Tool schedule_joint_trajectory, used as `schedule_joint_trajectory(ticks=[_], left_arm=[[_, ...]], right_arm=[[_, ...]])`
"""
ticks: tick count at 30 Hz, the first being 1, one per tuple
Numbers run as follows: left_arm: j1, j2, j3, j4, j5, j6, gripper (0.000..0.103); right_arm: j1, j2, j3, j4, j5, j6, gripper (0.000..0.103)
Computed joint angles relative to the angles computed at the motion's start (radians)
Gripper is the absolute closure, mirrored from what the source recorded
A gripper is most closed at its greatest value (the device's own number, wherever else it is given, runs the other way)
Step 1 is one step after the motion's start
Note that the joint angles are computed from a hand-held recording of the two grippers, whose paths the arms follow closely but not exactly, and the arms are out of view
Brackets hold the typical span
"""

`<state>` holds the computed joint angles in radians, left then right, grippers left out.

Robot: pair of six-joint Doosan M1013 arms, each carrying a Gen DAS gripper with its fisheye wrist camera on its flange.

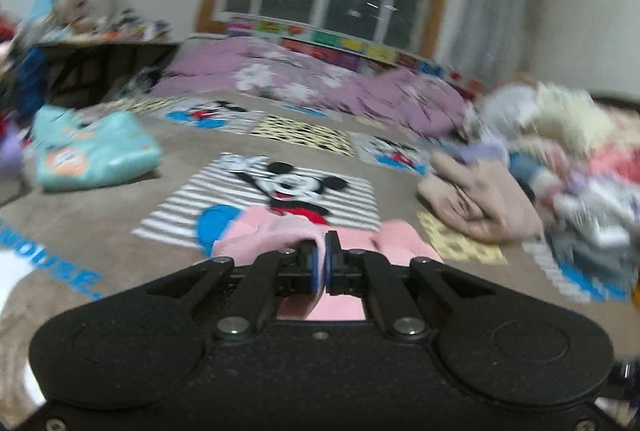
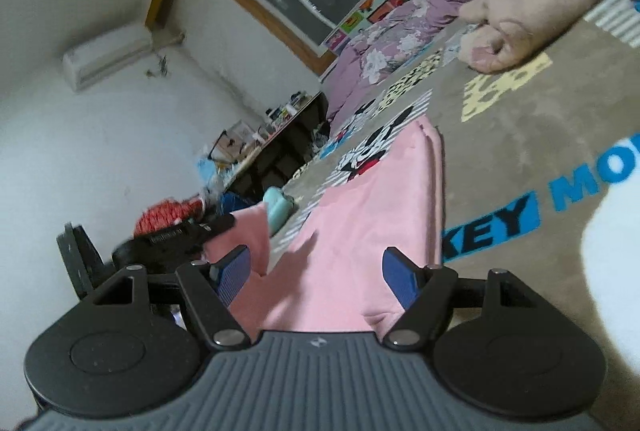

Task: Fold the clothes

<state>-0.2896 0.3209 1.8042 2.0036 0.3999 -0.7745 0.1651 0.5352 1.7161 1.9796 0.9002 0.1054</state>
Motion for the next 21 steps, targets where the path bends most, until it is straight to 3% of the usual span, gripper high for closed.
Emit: schedule_joint_trajectory(ticks=[9,10,11,13,18,20,21], left_arm=[[-0.09,0.07,-0.03,-0.117,0.029,0.557,0.101],[-0.093,0.073,-0.032,-0.157,0.008,0.657,0.094],[-0.097,0.077,-0.035,-0.205,-0.011,0.765,0.075],[-0.1,0.072,-0.029,-0.255,-0.044,0.895,0.048],[-0.086,0.048,-0.02,-0.436,-0.115,1.124,0.046],[-0.083,0.048,-0.022,-0.51,-0.135,1.221,0.035],[-0.087,0.05,-0.021,-0.506,-0.128,1.234,0.035]], right_arm=[[-0.019,0.019,0.001,0.065,-0.004,0.077,0.03],[-0.019,0.019,0.0,0.067,-0.007,0.076,0.03],[-0.019,0.019,-0.001,0.066,-0.013,0.07,0.03],[-0.016,0.017,-0.005,0.06,-0.029,0.052,0.03],[-0.004,0.008,-0.02,0.022,-0.088,-0.013,0.03],[0.004,0.001,-0.035,-0.018,-0.126,-0.027,0.03],[0.01,-0.004,-0.047,-0.05,-0.146,-0.025,0.03]])
